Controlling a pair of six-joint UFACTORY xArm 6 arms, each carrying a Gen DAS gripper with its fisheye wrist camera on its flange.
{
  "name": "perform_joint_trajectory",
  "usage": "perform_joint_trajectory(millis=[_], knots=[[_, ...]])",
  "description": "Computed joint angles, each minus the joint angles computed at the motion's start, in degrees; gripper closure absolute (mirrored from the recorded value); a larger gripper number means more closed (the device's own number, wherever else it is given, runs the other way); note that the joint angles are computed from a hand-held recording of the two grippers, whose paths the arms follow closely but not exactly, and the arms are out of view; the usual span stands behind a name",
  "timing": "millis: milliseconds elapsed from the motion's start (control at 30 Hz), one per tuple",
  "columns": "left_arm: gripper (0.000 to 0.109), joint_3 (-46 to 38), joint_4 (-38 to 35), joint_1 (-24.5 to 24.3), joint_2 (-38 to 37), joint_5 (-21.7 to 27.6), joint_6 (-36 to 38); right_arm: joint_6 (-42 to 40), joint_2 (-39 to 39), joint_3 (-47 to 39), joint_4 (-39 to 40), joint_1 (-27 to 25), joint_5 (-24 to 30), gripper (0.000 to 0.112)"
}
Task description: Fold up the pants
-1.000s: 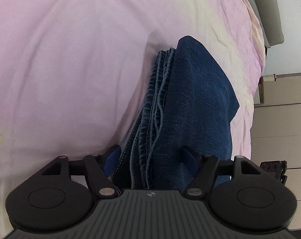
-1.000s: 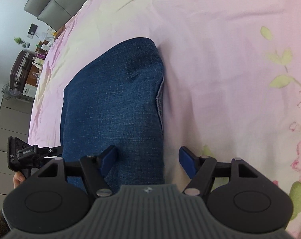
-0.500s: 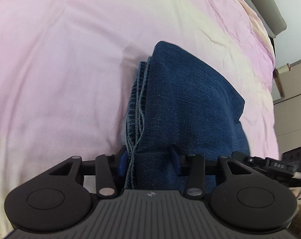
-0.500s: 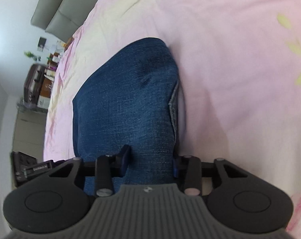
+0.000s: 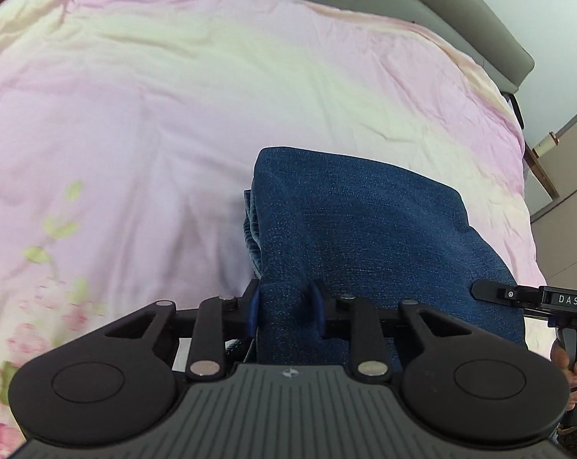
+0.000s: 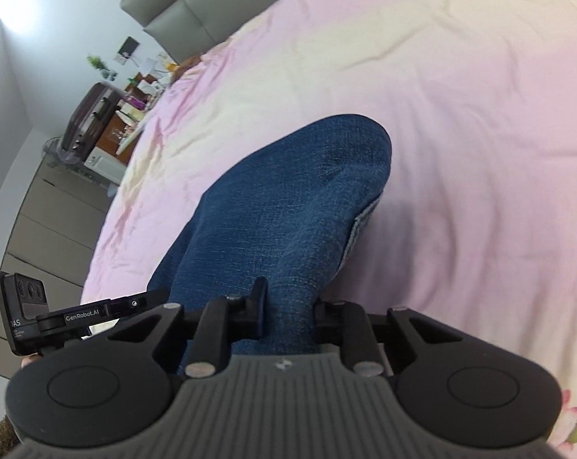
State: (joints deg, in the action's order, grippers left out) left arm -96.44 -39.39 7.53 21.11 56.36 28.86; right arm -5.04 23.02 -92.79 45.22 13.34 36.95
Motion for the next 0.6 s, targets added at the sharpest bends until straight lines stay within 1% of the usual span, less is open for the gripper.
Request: perform_joint_trajectory(millis=[133,333,400,467,500,533,600], knots=[[0.079,-2.2,1.1,3.6,0.2,0.2,1.1,-0.3,3.4,-5.5,1.3,3.0,-0.8,0.097],[0.080,-10.8,5.8,7.9,5.1,2.6,2.4,2.6,13.2,-18.4,3.2,7.6,0.1,0.097],[0.081,-10.6,6.9,8.4,5.8,1.8,2.7,3.5,16.5,-22.1,3.2,9.1,0.3,0.098],[0.091,-9.3,4.6,9.0,6.0,1.7,4.7,4.6,19.2,-24.5,3.0,9.9,0.6,0.097],[0.091,-9.1,3.5,9.6,6.1,2.3,5.6,5.7,20.8,-26.1,2.3,10.3,1.0,0.098],[0.091,-8.1,3.5,9.5,5.9,1.8,6.4,6.2,21.9,-27.1,1.5,10.5,1.3,0.098],[0.091,-6.7,5.3,8.9,5.9,0.8,6.9,7.9,24.9,-30.5,-1.6,11.0,2.7,0.098]])
